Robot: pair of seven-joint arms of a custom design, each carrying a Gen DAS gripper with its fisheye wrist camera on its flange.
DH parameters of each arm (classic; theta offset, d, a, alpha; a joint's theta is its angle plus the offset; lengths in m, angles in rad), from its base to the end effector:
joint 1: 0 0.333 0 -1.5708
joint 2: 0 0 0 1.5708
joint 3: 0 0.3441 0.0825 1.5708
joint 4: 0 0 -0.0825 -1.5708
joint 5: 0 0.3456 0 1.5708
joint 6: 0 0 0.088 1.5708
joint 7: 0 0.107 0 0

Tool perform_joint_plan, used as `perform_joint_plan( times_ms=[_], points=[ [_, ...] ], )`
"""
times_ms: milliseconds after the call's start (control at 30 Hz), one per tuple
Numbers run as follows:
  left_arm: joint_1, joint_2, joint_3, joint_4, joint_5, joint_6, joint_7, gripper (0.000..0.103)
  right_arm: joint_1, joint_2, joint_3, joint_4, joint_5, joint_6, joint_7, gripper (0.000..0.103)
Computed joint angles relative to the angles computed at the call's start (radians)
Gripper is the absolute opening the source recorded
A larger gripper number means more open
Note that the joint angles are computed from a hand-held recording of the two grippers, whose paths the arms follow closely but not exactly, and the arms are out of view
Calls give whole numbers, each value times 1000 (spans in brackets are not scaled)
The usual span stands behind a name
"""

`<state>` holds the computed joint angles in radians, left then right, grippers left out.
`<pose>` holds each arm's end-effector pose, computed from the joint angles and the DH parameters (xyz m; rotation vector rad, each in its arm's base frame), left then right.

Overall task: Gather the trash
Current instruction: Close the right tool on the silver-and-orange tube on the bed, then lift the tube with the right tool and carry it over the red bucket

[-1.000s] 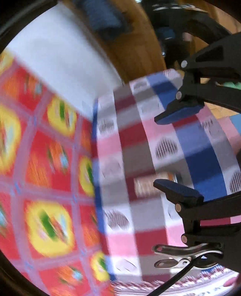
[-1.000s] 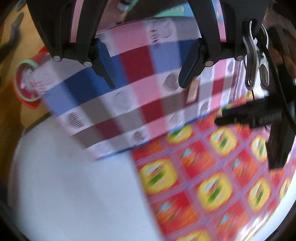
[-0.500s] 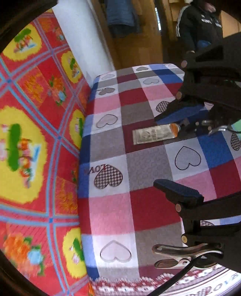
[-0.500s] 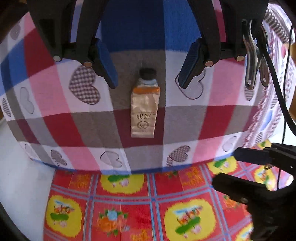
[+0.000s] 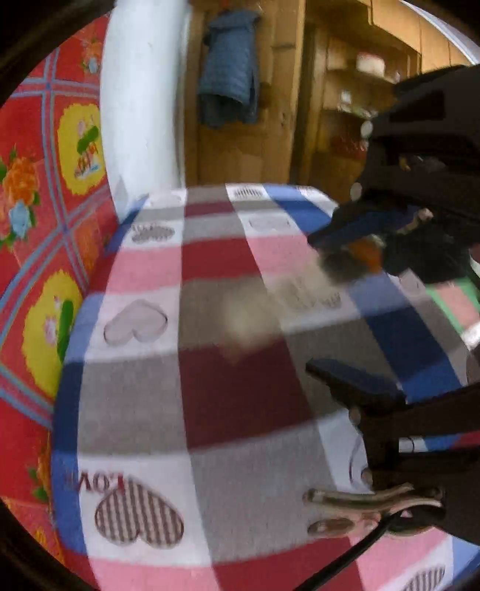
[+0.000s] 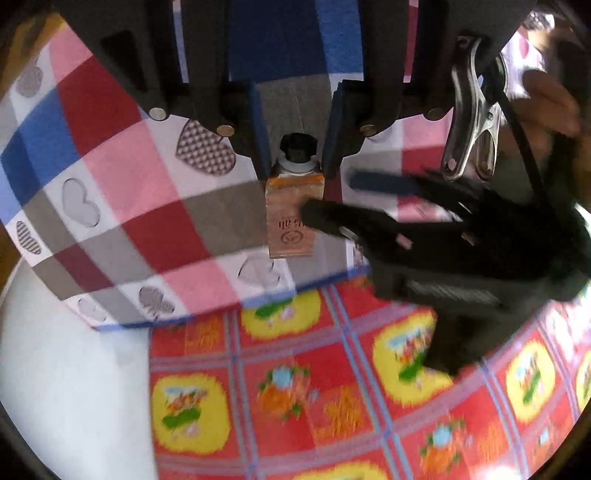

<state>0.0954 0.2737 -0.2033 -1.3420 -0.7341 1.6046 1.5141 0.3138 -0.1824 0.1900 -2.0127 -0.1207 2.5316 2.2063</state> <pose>0.5994 -0.1140 0.6343 1.7248 -1.7518 0.6577 0.4426 0.2561 0.6505 -1.7015 1.7860 -0.3612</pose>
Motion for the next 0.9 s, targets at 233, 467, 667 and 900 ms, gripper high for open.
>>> perform_joint_plan(
  times_ms=[233,467,667,900],
  points=[
    [-37,-22,-33,22,-72,72,54,6,-28,-77,-4,-33,8,-5,8,25],
    [-115,-32,-61,52,-74,95,60,5,-108,-203,16,-120,-9,-9,75,25],
    [-184,-33,-86,74,-60,126,32,5,-169,-315,10,-182,5,-44,45,25],
    [-289,-5,-132,128,-31,176,-12,5,-247,-454,-24,-262,42,-72,-18,25]
  ],
)
